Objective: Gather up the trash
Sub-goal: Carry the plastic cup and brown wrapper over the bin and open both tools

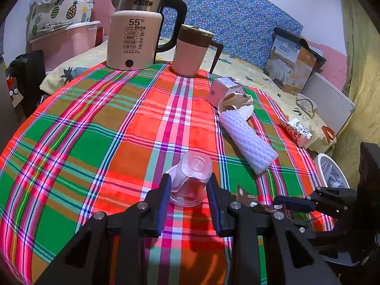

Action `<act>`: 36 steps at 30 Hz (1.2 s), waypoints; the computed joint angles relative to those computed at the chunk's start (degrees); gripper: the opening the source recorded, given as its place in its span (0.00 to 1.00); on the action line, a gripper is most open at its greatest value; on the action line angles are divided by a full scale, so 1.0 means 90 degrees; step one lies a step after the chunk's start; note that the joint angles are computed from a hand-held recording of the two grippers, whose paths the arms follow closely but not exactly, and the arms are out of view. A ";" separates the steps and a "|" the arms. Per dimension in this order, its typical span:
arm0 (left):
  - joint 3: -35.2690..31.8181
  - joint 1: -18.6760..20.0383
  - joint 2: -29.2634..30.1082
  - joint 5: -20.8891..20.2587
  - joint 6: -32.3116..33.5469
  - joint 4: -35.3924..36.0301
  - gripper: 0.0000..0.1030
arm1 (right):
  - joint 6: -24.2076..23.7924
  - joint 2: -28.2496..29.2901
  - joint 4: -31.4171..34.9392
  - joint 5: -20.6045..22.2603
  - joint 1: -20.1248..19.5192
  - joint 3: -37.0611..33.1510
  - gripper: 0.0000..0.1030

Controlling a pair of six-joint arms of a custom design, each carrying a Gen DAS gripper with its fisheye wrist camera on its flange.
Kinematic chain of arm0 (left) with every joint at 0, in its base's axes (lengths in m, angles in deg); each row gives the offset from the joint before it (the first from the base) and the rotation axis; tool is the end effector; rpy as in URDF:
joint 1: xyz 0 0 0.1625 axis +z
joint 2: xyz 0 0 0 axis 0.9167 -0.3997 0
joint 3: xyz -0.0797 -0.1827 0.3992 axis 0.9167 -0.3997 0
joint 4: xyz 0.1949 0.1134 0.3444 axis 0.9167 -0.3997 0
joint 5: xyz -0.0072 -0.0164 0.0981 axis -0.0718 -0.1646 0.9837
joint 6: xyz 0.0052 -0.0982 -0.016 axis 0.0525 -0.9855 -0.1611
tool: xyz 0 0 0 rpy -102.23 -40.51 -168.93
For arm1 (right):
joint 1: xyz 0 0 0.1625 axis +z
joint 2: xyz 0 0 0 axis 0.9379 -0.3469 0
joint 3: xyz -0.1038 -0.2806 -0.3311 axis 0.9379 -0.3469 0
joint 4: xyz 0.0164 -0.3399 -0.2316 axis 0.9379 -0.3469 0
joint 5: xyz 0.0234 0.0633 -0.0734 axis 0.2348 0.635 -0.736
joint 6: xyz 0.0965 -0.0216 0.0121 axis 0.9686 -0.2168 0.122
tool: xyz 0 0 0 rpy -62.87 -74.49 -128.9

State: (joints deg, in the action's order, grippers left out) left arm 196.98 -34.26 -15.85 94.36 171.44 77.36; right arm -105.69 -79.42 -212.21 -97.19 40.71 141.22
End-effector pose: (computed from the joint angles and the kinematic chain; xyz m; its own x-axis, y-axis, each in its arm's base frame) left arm -0.0179 -0.2701 0.2003 -0.8541 -0.1870 -0.4853 0.2611 0.6528 -0.7111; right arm 0.2531 -0.3841 -0.0495 -0.4359 -0.7965 0.4191 -0.8815 0.4717 -0.0204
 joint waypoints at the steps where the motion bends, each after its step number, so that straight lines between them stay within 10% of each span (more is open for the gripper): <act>1: 0.0017 -0.0037 0.0012 -0.0002 -0.0041 0.0015 0.30 | 0.0051 -0.0018 -0.0094 0.0013 -0.0008 0.0065 0.24; 16: 0.0125 -0.1141 0.0847 0.0282 -0.1153 0.0293 0.30 | 0.1174 -0.0422 -0.1613 0.0270 -0.0481 0.0998 0.23; 36: -0.1194 -0.1072 0.2155 0.1269 0.1128 -0.0964 0.30 | 0.1381 -0.1155 -0.3284 0.0299 -0.1541 0.2034 0.23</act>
State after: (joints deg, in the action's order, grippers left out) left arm 186.23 -43.91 3.55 105.78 181.59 68.69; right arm -93.26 -89.81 -241.76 -94.50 26.84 159.52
